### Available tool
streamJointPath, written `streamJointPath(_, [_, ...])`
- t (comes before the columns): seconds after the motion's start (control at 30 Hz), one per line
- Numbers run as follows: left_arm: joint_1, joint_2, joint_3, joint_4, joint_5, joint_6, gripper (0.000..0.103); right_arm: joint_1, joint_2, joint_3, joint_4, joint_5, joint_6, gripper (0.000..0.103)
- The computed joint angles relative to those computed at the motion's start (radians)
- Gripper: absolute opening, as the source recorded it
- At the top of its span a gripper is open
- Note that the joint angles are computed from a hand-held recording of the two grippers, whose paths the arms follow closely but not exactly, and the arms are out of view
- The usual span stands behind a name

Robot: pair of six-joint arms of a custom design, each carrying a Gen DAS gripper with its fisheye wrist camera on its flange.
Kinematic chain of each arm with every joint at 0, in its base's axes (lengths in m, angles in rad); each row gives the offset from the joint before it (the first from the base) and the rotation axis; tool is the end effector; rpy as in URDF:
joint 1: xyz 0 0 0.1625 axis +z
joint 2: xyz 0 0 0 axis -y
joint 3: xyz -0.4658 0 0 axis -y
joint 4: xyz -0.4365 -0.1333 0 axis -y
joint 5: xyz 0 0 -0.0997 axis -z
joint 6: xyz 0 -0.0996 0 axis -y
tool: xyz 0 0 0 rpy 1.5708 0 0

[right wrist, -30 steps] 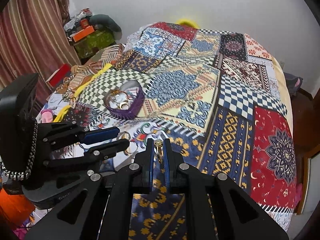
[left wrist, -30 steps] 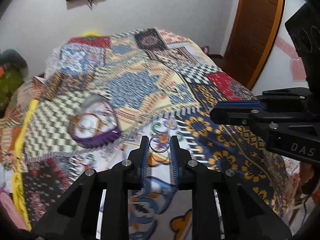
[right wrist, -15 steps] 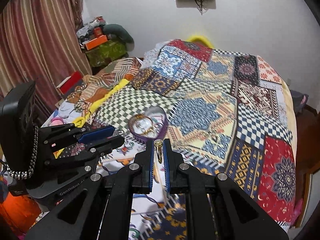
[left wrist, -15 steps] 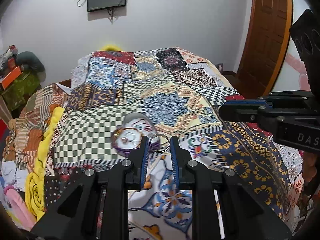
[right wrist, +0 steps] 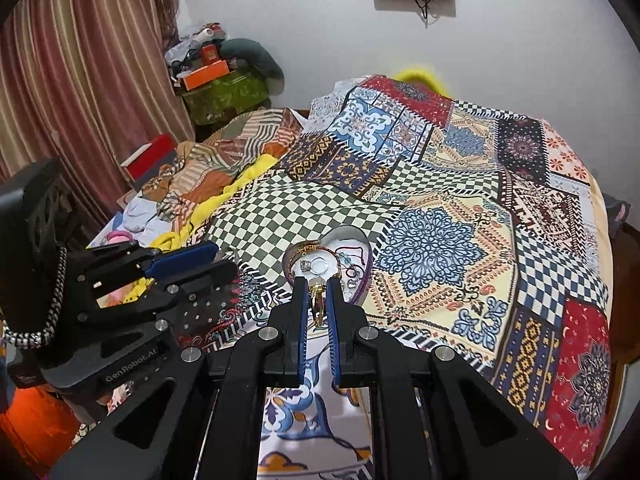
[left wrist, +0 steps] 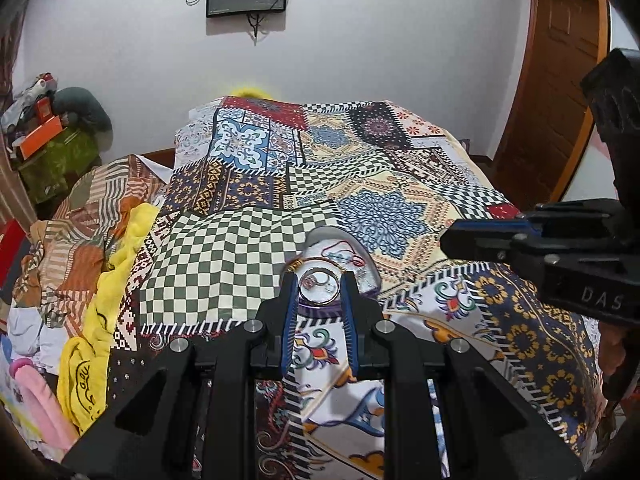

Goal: Organize jewelry
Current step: 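Carry both held rings over the purple heart tin, then open the left tool over the tin while the right tool releases its ring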

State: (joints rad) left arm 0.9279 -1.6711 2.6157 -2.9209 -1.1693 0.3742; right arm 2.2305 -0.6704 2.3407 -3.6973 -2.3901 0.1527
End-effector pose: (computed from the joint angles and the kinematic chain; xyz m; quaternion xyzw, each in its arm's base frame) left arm -0.0642 -0.3729 0.2274 0.4323 0.8579 -0.2217 0.1671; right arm 0.3182 -0.3114 0.0004 0.1369 -0.8875 0.3438 0.2744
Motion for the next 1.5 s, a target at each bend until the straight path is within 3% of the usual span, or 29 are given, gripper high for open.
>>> streamJointPath(0.6, [0.121,0.276,-0.106,-0.093,-0.056,0.024,0.020,-0.154,0.006,-0.079,0.093,0.112,-0.043,0.008])
streamJointPath(0.9, [0.152,0.340,-0.136,-0.088,-0.064,0.031,0.020,-0.207,0.005,-0.095,0.148,0.149,-0.042,0.008])
streamJointPath(1.07, [0.146,0.340,-0.139,-0.071,-0.056,0.021,0.020,-0.206,-0.003,-0.085,0.145,0.163,-0.037,0.008])
streamJointPath(1.33, [0.106,0.255,-0.098,-0.074,-0.026,0.005,0.020,-0.128,0.002,-0.079,0.134,0.050,-0.037,0.009])
streamJointPath(1.5, [0.068,0.135,-0.078,-0.019,-0.022,-0.029,0.024,-0.048,0.004,-0.069,0.119,-0.034,-0.019,0.011])
